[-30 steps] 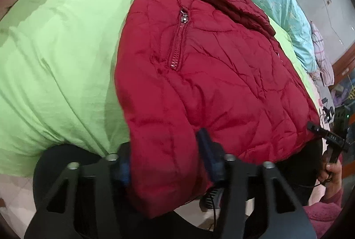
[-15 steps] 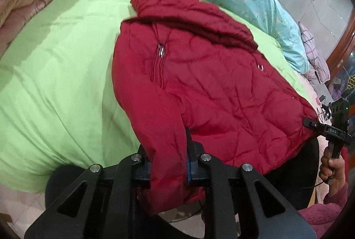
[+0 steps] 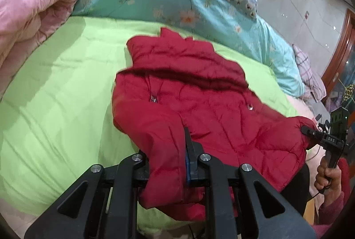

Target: Fold large clothes

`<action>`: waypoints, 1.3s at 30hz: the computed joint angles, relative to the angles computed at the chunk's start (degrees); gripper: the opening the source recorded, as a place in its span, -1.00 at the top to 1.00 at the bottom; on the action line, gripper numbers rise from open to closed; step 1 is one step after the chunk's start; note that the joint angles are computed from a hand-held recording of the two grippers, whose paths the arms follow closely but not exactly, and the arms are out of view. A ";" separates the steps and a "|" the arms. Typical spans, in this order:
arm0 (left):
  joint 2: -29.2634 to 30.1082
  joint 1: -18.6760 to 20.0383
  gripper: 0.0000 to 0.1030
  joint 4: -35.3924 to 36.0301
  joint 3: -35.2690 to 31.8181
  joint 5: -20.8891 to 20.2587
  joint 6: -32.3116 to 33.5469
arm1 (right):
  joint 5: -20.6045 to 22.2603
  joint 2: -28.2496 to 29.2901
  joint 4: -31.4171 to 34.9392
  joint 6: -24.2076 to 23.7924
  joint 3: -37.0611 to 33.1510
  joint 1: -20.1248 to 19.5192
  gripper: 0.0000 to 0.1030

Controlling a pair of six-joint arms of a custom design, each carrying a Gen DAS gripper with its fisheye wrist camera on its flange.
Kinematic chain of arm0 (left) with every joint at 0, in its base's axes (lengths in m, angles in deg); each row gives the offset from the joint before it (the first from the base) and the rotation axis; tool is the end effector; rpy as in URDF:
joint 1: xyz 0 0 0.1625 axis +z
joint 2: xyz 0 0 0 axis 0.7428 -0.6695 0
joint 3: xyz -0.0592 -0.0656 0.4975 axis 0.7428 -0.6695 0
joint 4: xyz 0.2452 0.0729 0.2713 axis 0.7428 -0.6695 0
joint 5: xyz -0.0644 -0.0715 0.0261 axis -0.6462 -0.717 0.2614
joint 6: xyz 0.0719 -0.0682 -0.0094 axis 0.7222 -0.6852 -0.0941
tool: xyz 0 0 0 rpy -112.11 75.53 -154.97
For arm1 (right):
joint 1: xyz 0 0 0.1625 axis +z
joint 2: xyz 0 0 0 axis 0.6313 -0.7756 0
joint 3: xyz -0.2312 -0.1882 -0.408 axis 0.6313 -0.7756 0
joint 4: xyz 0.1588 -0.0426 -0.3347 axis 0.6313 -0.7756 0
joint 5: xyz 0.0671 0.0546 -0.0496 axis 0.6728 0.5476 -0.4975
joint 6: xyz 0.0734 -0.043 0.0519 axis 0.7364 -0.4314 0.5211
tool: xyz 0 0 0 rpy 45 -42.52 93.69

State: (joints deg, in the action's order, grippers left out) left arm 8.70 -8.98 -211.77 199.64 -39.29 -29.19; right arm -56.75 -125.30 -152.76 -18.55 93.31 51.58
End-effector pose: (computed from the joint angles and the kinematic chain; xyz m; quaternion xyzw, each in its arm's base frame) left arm -0.1382 -0.3741 0.2637 0.1257 0.9048 -0.3549 0.1991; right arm 0.1319 -0.3933 0.2814 0.1667 -0.9397 0.2874 0.0813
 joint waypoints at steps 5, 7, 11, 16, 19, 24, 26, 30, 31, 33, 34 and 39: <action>1.00 0.64 0.72 -0.84 -3.36 0.96 3.67 | 1.50 0.89 -0.06 -0.27 -2.77 0.95 0.55; 1.67 0.79 0.73 -1.16 -4.83 1.70 5.32 | 1.40 1.50 0.50 -0.55 -4.58 1.65 0.55; 3.63 1.36 0.73 -0.26 -8.84 4.19 7.96 | -0.58 2.72 1.94 -0.35 -8.61 3.80 0.56; 6.31 3.07 0.73 -2.46 -13.07 4.96 12.40 | -3.56 5.14 3.39 -0.35 -14.06 6.43 0.56; 7.72 4.43 0.73 -2.81 -15.75 5.73 14.43 | -4.11 6.67 4.33 0.18 -17.38 6.87 0.56; 10.06 7.94 0.73 -4.01 -20.95 4.63 18.53 | -5.10 9.65 5.38 1.25 -22.94 6.94 0.56; 11.29 9.35 0.73 -3.77 -23.46 4.21 19.81 | -5.77 10.88 5.68 1.42 -25.05 6.89 0.56; 14.28 11.98 0.73 -2.76 -28.75 4.09 22.28 | -6.69 13.56 7.35 2.44 -29.78 6.27 0.56; 15.01 12.58 0.73 -2.34 -30.10 4.00 22.75 | -7.06 14.43 7.89 2.62 -31.28 6.09 0.56; 16.53 13.92 0.73 -1.24 -33.00 3.67 23.07 | -7.97 16.05 8.61 2.82 -33.92 6.09 0.56; 17.13 14.52 0.73 -0.36 -34.39 3.49 22.87 | -8.37 16.77 9.09 2.89 -35.16 6.11 0.56; 20.42 17.71 0.73 2.75 -41.49 3.32 23.22 | -10.28 21.10 12.32 3.74 -42.85 5.75 0.56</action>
